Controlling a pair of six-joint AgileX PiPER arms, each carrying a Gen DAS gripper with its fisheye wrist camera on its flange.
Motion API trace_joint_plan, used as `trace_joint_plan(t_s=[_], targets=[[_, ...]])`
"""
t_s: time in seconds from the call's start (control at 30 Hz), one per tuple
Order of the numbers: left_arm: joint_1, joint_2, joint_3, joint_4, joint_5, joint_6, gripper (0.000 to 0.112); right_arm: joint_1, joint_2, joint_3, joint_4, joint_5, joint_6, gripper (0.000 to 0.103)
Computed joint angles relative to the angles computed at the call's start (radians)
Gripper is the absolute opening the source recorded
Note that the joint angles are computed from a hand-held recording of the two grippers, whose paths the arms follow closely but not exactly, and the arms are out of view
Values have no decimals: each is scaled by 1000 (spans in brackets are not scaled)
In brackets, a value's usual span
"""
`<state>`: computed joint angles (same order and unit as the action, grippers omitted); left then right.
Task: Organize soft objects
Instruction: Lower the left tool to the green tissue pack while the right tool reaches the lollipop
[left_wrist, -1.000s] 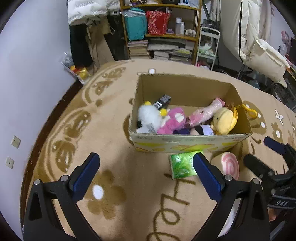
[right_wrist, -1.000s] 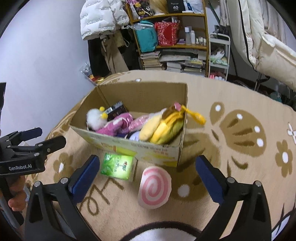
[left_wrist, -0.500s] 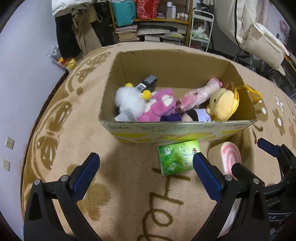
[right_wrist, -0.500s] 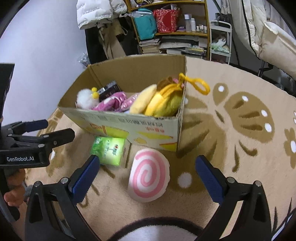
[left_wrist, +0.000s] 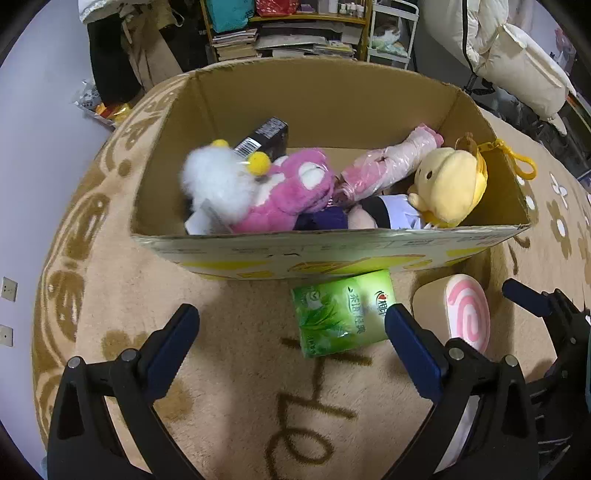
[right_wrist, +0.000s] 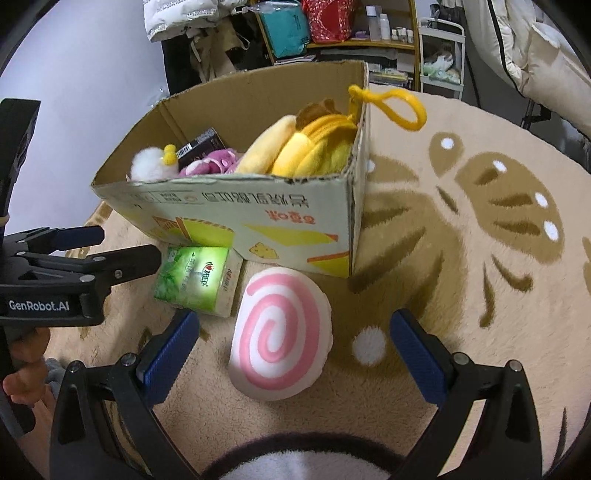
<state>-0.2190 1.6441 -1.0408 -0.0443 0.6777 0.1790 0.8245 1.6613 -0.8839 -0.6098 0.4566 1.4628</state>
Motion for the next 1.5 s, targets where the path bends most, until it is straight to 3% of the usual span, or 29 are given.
trace_joint_plan(t_s=[0.53,0.83,1.13,1.3,1.5], targets=[[-58,99,-57,10,2,-29,100,-37,39,2,78,-52,-84,103],[-37,174,-103,-62,40,30,100,-64,71,-11,151,-66,-157,103],[-49,196,-92,-82,23,55,100,-79,92,-16,213,-78,-213,103],[-70,207,-87,-66,8,25,100,-64,79,1,114,-75,-113,103],[-81,213,-90,-48,19,8,100,-77,90,-10,182,-75,-186,98]])
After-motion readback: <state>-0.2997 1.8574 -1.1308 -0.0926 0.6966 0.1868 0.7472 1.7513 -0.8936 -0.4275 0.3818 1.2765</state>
